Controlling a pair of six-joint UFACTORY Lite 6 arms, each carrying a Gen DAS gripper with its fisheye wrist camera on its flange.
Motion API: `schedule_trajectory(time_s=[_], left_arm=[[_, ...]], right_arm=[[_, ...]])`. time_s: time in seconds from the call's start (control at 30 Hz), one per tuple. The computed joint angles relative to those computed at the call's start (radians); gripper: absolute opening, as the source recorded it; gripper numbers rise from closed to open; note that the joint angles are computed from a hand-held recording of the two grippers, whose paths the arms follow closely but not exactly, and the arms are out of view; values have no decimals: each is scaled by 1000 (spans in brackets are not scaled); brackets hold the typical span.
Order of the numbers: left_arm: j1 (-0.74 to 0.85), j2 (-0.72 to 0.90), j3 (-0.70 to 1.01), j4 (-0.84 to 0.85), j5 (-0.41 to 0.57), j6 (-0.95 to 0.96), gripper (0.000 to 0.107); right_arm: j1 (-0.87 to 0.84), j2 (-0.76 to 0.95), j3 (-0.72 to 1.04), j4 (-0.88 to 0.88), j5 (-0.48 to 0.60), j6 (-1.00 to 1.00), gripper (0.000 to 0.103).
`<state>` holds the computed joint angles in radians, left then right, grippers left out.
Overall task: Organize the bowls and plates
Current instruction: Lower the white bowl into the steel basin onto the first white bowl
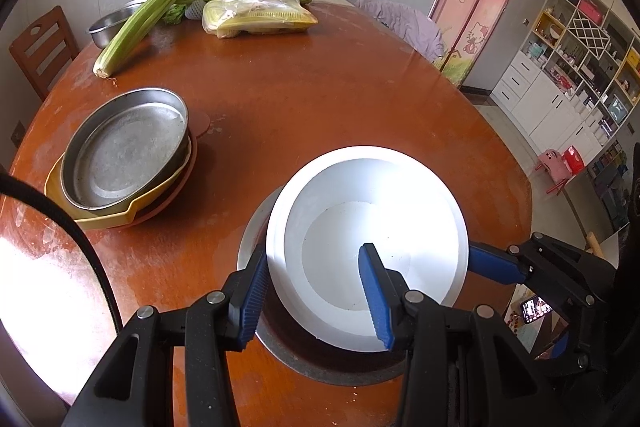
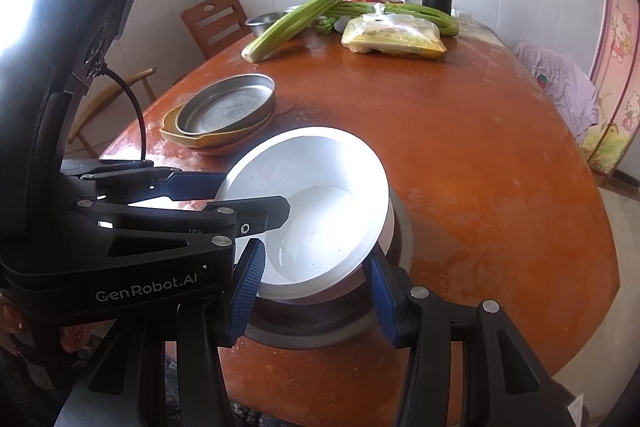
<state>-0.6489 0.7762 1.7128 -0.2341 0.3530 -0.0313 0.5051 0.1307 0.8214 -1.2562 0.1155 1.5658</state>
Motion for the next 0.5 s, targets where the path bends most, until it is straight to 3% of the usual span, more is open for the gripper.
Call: schedule_trajectory(time_s=[0.5], left_arm=[[8, 26, 19, 12, 10, -11, 45]], right_arm=[[-14, 9, -1, -26, 10, 14, 52]])
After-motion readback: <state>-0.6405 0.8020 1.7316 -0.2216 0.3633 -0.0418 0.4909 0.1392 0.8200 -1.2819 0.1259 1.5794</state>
